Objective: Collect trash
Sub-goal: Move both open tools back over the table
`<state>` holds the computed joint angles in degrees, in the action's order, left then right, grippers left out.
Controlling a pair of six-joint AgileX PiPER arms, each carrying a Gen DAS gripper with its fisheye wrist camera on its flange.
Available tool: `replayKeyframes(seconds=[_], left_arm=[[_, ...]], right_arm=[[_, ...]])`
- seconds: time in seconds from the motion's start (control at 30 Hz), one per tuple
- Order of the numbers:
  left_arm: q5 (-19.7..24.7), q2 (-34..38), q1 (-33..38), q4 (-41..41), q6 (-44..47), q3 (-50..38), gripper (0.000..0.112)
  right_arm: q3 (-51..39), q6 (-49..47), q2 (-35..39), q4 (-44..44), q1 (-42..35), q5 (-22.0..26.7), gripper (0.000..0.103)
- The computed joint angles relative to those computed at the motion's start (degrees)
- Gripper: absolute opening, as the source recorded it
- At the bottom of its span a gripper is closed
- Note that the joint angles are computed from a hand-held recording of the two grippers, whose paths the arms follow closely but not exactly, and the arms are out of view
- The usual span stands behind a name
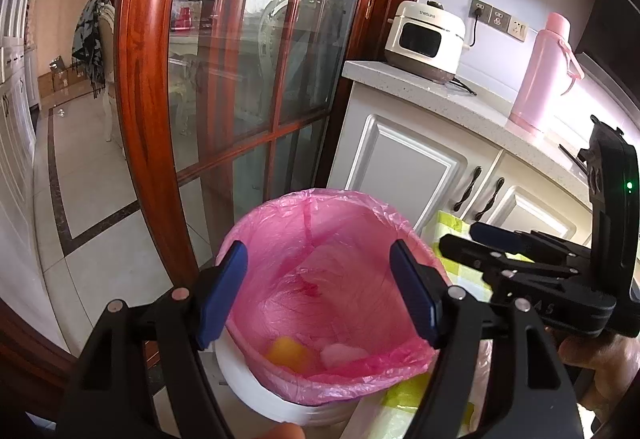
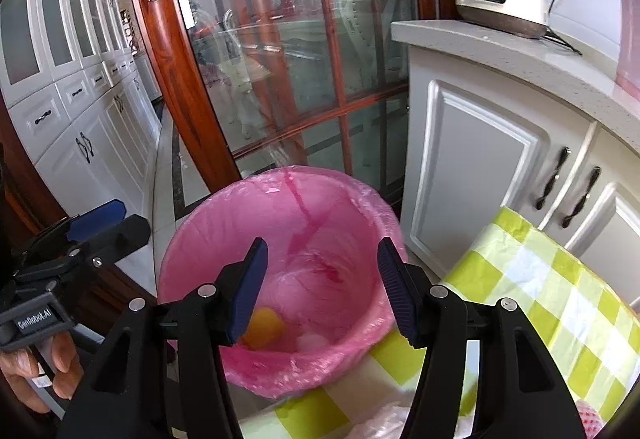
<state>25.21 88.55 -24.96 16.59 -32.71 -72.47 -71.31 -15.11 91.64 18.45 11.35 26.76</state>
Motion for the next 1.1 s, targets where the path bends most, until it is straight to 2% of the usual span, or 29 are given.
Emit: replayKeyframes(seconds=[0.17, 0.33, 0.5, 0.6, 0.73, 0.9, 1.1], left_arm=[[0.37, -1.95, -2.8, 5.34, -5.77, 1.66, 0.074], [1.01, -4.33, -7.95, 12.76, -14.2, 3.35, 0.077], [3.13, -5.81, -15.89, 20.68, -24.22, 4.01, 0.079], [4.7, -6.11, -21.0, 24.95, -29.81, 4.37, 0.079], [7.37, -4.71, -27.9, 29.23, -35.64, 3.53, 0.08], [9.5, -1.01, -35.07, 31.09, -39.33, 1.63, 0.08], [11.17, 4.22, -41.93, 31.95, -42.03, -1.46, 0.08]], right_arm=[[5.12, -3.78, -5.74, 3.13, -3.43, -0.67, 0.056], [13.24, -11.08, -15.39, 9.61, -9.85, -0.93, 0.059], [20.21, -22.16, -24.86, 18.21, -21.47, 3.63, 0.061], [24.11, -31.48, -30.33, 24.59, -31.52, 8.58, 0.063], [28.13, -46.11, -34.91, 33.13, -49.19, 18.41, 0.065], [31.66, -63.34, -34.9, 39.59, -71.1, 30.07, 0.067], [34.92, -77.7, -32.11, 41.67, -89.23, 39.07, 0.068]])
